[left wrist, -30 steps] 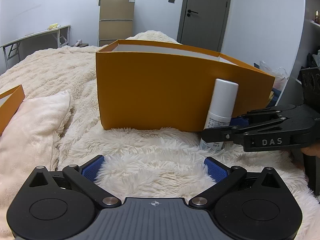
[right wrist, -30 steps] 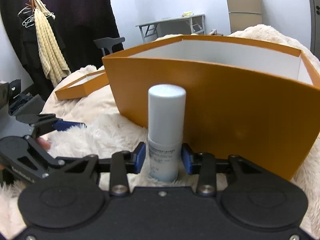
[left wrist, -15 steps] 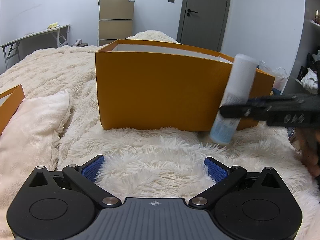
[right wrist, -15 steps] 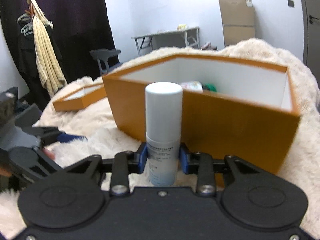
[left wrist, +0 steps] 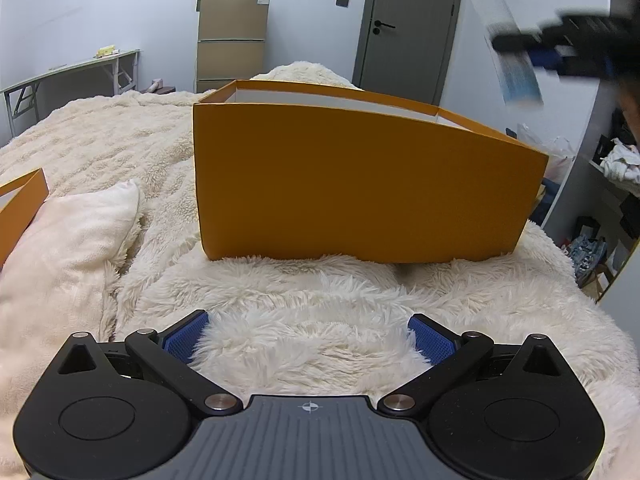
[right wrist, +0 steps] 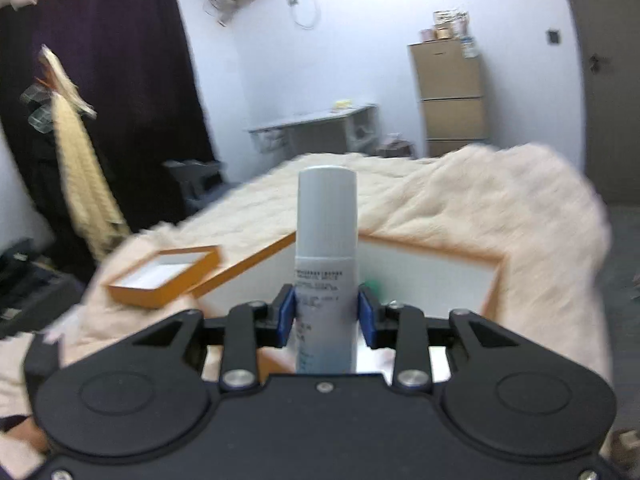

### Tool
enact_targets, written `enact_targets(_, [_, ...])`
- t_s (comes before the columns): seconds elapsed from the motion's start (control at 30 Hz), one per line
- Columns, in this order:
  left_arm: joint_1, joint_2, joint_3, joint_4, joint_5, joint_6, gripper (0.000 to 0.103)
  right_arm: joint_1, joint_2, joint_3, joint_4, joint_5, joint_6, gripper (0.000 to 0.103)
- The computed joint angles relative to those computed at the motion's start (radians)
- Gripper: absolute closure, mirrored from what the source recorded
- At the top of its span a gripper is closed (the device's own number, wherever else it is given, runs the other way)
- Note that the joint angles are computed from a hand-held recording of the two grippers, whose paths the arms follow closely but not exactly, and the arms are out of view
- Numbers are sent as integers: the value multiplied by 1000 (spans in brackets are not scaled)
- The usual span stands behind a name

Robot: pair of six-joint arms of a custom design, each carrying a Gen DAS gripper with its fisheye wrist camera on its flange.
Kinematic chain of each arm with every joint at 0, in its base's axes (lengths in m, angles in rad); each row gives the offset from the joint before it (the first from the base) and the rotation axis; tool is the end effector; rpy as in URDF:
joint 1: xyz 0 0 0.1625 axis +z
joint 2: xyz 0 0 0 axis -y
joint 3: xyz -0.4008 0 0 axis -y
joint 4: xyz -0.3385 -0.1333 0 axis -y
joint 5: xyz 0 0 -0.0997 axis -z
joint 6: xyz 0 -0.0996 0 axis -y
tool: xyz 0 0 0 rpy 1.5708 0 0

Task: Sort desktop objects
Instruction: 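Lift the white spray can with the right gripper over the orange box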

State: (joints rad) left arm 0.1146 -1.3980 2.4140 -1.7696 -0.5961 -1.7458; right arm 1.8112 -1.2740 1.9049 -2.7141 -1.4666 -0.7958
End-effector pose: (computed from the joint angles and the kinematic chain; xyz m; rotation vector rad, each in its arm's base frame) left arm -0.2482 -0.2457 0.1586 0.1749 2.1604 -1.1468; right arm 0.2648 -0.4767 0.3086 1.5188 -2.5818 0.7974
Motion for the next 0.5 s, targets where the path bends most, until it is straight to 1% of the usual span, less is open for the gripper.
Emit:
enact_targets(0.07, [-2,-1,0,3,0,-2,0,48,65,-114,65,-87,26,71])
enact_targets(0.1, [-3,-1,0,6,-1,-4,0,69,114,-182,118,-141,39,71])
enact_targets(0.13, [-3,0,0,6,0,-3,0,79,134,-208,144,-168,46,71])
enact_targets(0.2, [-1,2,0,4,1,0,0,111,230,-313,258,-298,53,71])
enact_targets(0.3, [-3,-2,2,4,1,-1,0,128,333,-376,318,-450,53,71])
enact_targets(0.33, [-4,-3,3,5,2,-1,0,130,347,-375,318,-474,55,71])
enact_targets(0.4, [-8,-6,3,11,1,-5,0,141,418,-404,318,-598,60,71])
enact_targets(0.5, [-11,-7,3,16,-1,-9,0,156,468,-392,239,-732,23,71])
